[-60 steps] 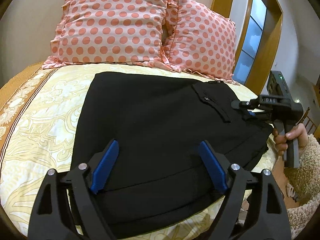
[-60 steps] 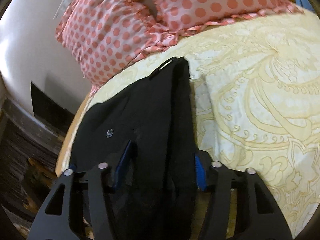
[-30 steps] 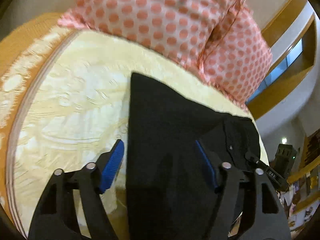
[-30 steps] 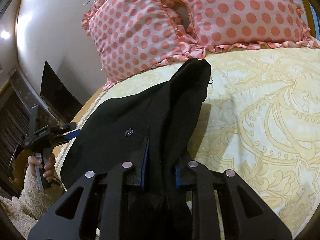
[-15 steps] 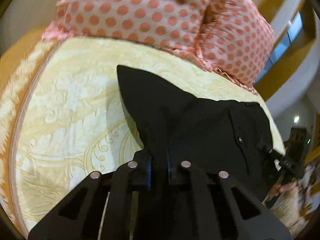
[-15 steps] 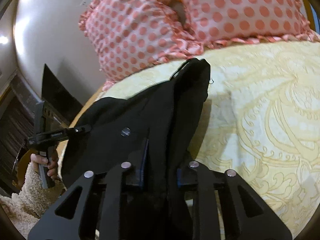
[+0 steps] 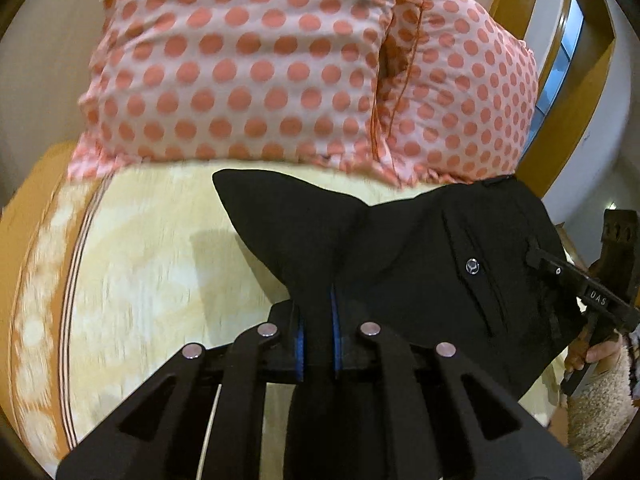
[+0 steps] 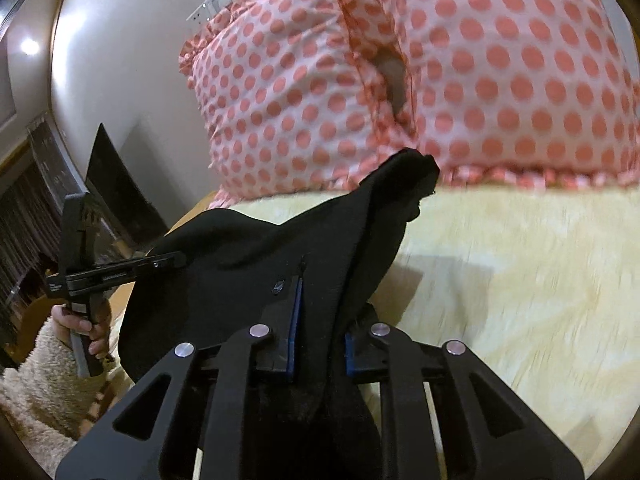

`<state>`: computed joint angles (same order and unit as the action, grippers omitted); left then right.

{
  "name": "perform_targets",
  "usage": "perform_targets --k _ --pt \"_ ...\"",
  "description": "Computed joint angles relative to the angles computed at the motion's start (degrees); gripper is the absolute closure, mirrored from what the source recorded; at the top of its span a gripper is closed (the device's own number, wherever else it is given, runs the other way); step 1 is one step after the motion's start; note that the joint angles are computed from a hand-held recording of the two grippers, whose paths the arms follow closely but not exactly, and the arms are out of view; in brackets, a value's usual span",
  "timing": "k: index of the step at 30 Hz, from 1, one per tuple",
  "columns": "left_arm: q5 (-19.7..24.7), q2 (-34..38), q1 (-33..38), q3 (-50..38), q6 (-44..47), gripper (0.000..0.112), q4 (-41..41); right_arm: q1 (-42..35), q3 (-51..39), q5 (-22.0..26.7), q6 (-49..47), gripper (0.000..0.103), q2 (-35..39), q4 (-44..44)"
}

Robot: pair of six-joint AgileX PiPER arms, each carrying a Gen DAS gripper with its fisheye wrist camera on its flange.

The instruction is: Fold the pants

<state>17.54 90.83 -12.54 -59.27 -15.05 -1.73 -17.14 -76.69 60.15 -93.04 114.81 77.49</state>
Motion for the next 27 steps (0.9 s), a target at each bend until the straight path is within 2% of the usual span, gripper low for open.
perform_targets --k 5,7,9,11,13,15,16,18,21,22,23,24,25,26,27 --pt "2.72 11.37 1.8 -14.53 -1.11 0.102 3.04 2.21 -12.11 -4.47 6.35 0.087 6.27 0.07" --pt "4.63 17.41 2.98 -20.82 -0.51 0.099 2.54 3.37 -19.15 -6.59 14.07 0.087 11.23 -4.34" --pt "7.79 22.75 3.88 -26.08 -1.32 0.095 2.58 4.97 -25.65 -9.35 25.52 0.086 16.22 -13.35" --pt "9.05 26.16 4.89 -28.24 -2.13 0.08 1.65 5.18 -29.66 -9.35 33.57 0.085 19.44 -18.27" --pt "8.29 27.52 6.11 -27.88 -0.97 0.069 -1.77 4.39 -31.93 -7.06 36.44 0.084 21.08 -18.0" --pt "7.76 27.63 6.5 -27.59 -0.97 0.067 -2.52 4.8 -32.51 -7.48 38.97 0.081 20.97 -20.0" --pt "8.46 27.79 6.12 -28.12 -2.81 0.066 -0.5 5.4 -30.85 -9.81 38.61 0.078 19.95 -20.59" --pt "9.77 27.67 4.94 -28.68 -8.77 0.062 5.93 6.1 -27.01 -14.32 37.36 0.064 17.78 -21.16" --pt "7.6 22.67 3.3 -23.24 -16.97 0.059 13.56 5.3 -21.44 -18.35 35.65 0.045 13.9 -20.72" --pt "6.31 20.52 2.85 -20.66 -20.58 0.052 17.36 4.56 -18.0 -20.88 32.91 0.044 11.64 -17.95" --pt "5.05 18.09 1.86 -17.82 -26.15 0.041 23.09 4.1 -13.38 -25.02 27.88 0.045 8.94 -13.25" --pt "3.94 14.37 0.68 -14.13 -31.41 0.035 28.82 3.97 -8.93 -29.35 22.16 0.045 5.98 -8.0" --pt "3.17 12.56 -0.34 -11.95 -37.11 0.028 34.54 3.64 -4.91 -31.39 16.43 0.045 2.51 -3.24" --pt "1.67 9.15 -1.89 -8.5 -40.81 0.026 38.32 3.23 -2.09 -31.13 10.7 0.045 0.38 1.22" --pt "0.8 8.04 -2.76 -7.34 -42.33 0.025 39.81 2.79 0.84 -28.72 4.97 0.045 -1.84 4.24"
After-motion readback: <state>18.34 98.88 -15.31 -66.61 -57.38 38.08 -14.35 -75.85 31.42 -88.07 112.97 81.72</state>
